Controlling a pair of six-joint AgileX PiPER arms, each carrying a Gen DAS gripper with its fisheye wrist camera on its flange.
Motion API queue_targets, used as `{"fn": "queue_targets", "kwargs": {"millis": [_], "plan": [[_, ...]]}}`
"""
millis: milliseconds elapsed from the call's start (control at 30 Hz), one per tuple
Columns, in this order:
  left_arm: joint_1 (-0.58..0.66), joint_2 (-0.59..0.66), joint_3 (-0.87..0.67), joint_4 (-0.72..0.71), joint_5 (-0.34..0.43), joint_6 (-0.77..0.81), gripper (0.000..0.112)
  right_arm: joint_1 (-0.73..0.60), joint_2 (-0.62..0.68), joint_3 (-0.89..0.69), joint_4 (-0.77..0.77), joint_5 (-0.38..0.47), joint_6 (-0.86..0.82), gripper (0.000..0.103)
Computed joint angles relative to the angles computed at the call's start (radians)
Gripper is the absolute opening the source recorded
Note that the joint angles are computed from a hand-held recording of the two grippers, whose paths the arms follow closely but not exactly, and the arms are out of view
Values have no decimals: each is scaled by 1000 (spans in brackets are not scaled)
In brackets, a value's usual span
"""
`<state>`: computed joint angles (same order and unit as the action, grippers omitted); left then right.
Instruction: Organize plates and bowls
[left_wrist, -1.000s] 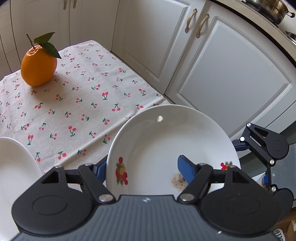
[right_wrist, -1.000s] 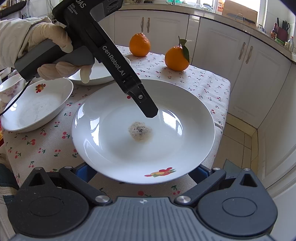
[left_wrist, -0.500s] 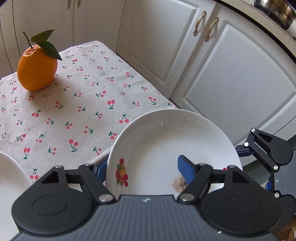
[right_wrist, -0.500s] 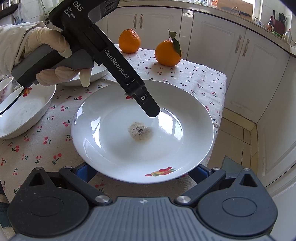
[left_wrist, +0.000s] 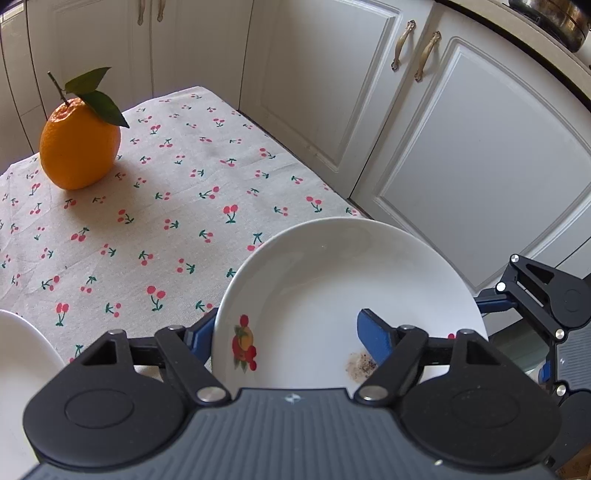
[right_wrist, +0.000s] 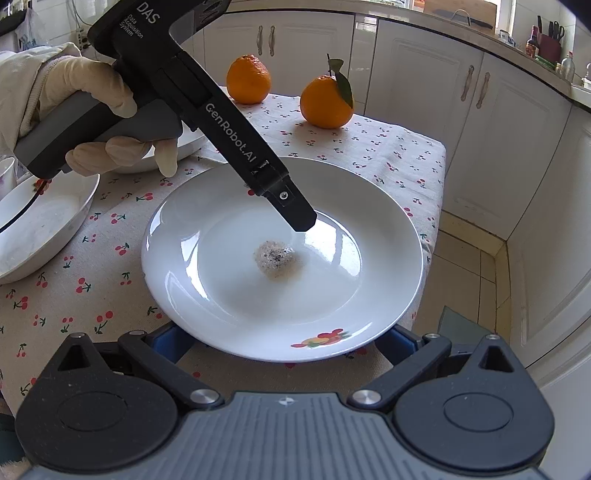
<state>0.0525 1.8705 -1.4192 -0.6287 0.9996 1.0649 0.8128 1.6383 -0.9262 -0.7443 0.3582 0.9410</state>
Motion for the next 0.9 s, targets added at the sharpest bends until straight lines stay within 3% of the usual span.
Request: {"fn": "queue_targets", "kwargs": {"millis": [233,433,667,900], "plan": [[35,-103,90,-30,-34,70,84,50,-46,17,-31,55,83,103],[99,-246,190,-82,-26,160,86,176,-88,14,-113,181,228,103],[218,-422,268,-148,56,227,89,316,-61,-66,-186,341,360,103],[424,-580,379,-262,156,389,94,400,-46,-113,-246,395,488,103]]}}
